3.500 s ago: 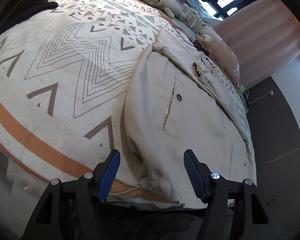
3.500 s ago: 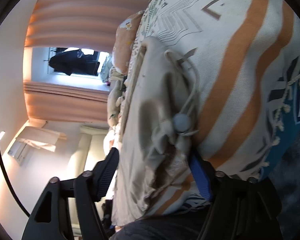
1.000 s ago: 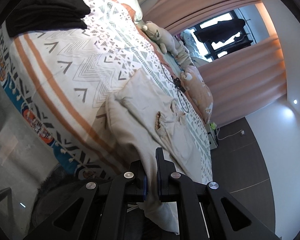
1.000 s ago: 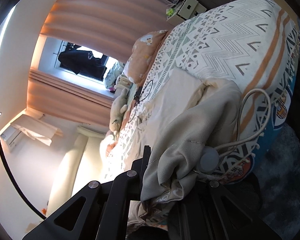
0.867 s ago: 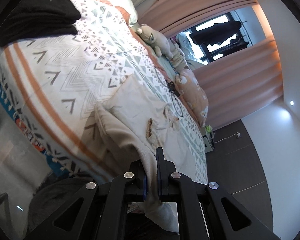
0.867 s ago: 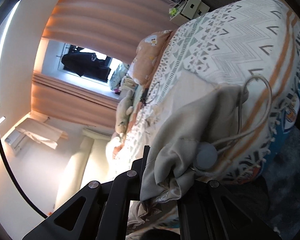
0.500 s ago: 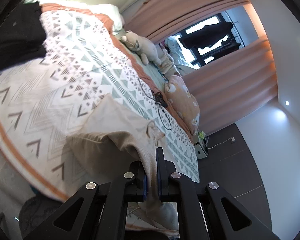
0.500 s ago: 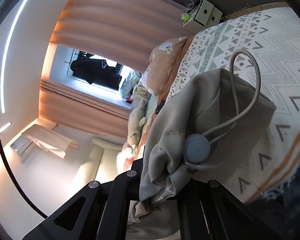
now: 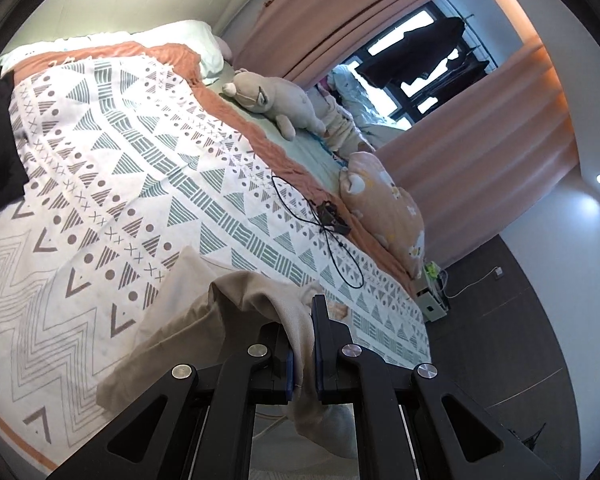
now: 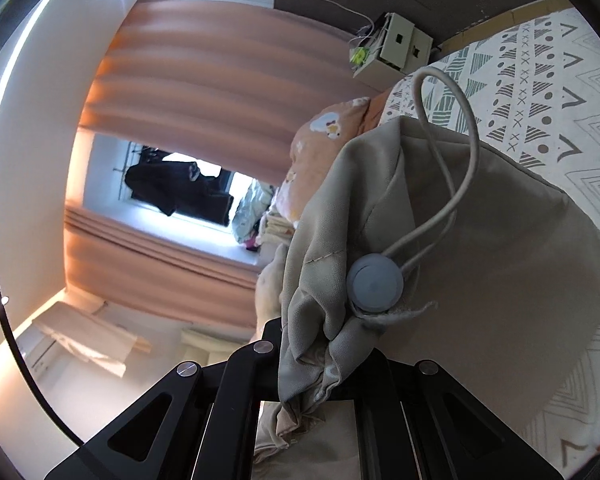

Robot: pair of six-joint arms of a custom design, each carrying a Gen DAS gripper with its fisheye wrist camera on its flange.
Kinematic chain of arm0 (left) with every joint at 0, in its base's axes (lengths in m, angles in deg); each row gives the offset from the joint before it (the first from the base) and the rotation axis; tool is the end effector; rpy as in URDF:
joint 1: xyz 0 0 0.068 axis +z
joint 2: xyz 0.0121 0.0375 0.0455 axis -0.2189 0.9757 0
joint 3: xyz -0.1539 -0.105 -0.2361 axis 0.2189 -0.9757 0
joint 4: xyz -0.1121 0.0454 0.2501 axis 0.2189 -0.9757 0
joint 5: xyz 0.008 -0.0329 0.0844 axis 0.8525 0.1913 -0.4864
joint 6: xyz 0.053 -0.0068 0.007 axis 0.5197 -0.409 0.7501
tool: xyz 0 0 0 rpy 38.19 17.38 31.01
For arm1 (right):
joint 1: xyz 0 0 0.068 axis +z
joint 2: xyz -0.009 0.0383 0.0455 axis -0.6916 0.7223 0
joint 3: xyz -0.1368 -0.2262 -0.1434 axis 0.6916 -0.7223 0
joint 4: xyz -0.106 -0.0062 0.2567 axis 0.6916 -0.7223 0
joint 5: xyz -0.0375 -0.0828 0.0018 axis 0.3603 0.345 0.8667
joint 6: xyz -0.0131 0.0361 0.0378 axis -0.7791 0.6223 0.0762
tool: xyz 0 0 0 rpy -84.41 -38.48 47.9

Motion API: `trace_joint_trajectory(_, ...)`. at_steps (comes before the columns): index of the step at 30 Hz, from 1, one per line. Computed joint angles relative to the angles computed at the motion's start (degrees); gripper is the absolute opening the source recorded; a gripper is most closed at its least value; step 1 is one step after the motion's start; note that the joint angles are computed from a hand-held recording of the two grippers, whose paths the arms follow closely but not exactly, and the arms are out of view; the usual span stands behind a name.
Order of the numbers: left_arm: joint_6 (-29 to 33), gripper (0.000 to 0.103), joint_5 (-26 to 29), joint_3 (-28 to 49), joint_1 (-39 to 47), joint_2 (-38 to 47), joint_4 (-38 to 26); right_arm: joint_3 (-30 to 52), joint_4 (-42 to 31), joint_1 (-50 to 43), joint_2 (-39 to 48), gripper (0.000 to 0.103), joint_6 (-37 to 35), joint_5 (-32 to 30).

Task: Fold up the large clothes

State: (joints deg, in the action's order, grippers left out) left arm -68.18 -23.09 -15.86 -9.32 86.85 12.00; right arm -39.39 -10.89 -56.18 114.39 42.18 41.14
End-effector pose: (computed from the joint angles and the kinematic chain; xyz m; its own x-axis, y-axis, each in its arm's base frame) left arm 0.1355 0.0032 0.2611 -0.3783 -0.7558 -0.5345 -0.3269 0.6492 -0.6867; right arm 0.2771 -0.0375 0.1851 -0.5068 0.8155 -0.2795 0.0261 0.3386 0.9406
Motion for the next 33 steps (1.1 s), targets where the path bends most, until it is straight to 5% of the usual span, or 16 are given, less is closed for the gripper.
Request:
trace_joint_trajectory(5, 3.0, 0.007, 1.5, 1.0, 2.8, 16.4, 11.6, 6.9, 2.4, 6.0, 11.3, 0.007, 2.7, 8.2)
trace_joint_trajectory(11, 6.5, 0.007, 1.9, 3.3, 4.1, 35.4, 22.8, 14.9, 2.7, 8.3, 24.1, 0.007, -1.4, 10.1)
trace_joint_trajectory(20, 9.0, 0.008, 2.3, 10.5, 5.3, 61.4, 32.7, 27.0, -7.7, 9.3, 38.2, 0.008, -9.2, 9.4)
trace_joint_trajectory(22, 8.3, 0.008, 2.9, 11.9, 5.6, 64.9, 33.8, 29.1, -13.2, 10.8, 38.8, 0.01, -12.2, 13.8)
trace_joint_trajectory(25, 8.3, 0.025, 3.4, 13.9, 5.4, 68.8, 34.9, 33.5, -21.9, 13.0, 39.8, 0.045, -14.7, 15.0)
trace_joint_trajectory(26, 8.1, 0.044, 3.9, 13.7, 5.5, 69.3, 36.2, 34.4, -22.8, 14.0, 39.8, 0.057, -15.8, 14.3)
trace_joint_trajectory(28, 6.9, 0.059, 3.9, 12.0, 5.7, 68.6, 39.3, 35.6, -26.3, 15.7, 38.8, 0.058, -19.0, 16.5)
trace_joint_trajectory(33, 8.3, 0.06, 1.4, 8.5, 5.5, 63.5, 38.4, 35.4, -30.4, 19.4, 36.3, 0.058, -25.6, 20.3)
